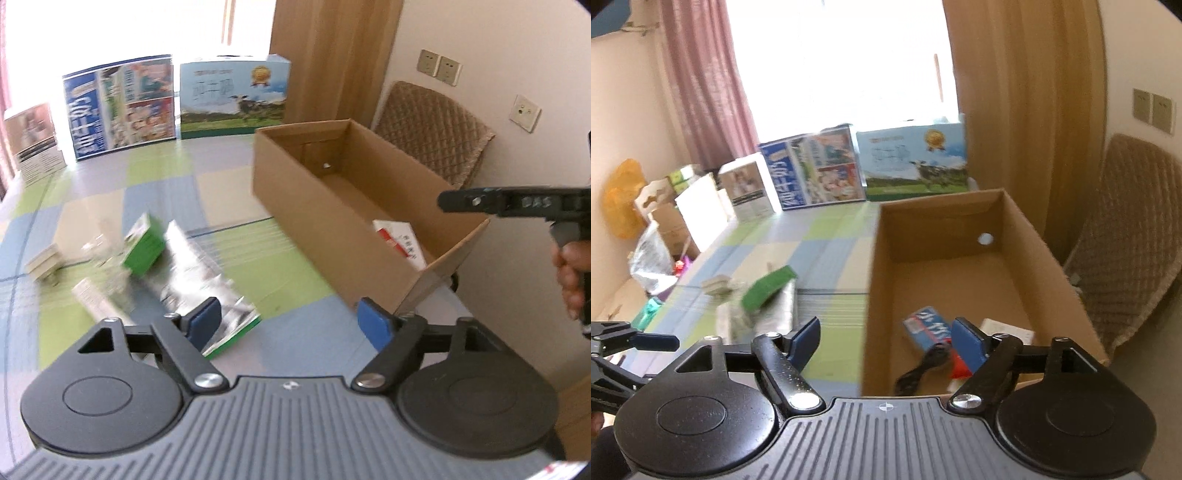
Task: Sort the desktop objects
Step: 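Withdraw both tools back over the remaining table items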
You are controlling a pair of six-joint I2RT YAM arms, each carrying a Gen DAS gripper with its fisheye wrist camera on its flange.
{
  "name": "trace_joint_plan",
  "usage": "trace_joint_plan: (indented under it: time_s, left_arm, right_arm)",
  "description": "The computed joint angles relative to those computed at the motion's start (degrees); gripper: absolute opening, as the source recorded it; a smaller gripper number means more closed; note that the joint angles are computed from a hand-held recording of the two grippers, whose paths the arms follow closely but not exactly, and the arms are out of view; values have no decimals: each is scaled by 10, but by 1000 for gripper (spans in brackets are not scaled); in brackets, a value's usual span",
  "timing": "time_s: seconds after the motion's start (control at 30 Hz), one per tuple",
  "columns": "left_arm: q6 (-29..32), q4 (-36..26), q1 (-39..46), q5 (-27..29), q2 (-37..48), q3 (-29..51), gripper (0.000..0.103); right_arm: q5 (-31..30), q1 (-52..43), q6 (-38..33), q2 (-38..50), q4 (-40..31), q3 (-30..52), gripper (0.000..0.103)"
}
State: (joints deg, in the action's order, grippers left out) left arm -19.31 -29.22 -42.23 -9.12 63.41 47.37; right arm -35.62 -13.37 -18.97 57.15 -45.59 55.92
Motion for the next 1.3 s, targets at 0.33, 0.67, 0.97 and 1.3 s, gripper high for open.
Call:
trace_joint_plan:
  time_s: [0.33,0.67,0.97,1.3]
  left_arm:
    - [2,-107,60,-26,-161,-62,100]
    - [31,-164,160,-9,-230,-95,101]
    - [71,-133,261,52,-228,-124,101]
    - [96,-28,307,88,-132,-139,101]
  right_arm:
    - [75,171,79,-85,-5,-46,94]
    - [176,326,116,-83,28,-88,98]
    - [213,377,127,-31,77,-105,98]
    - [235,412,124,78,166,-110,98]
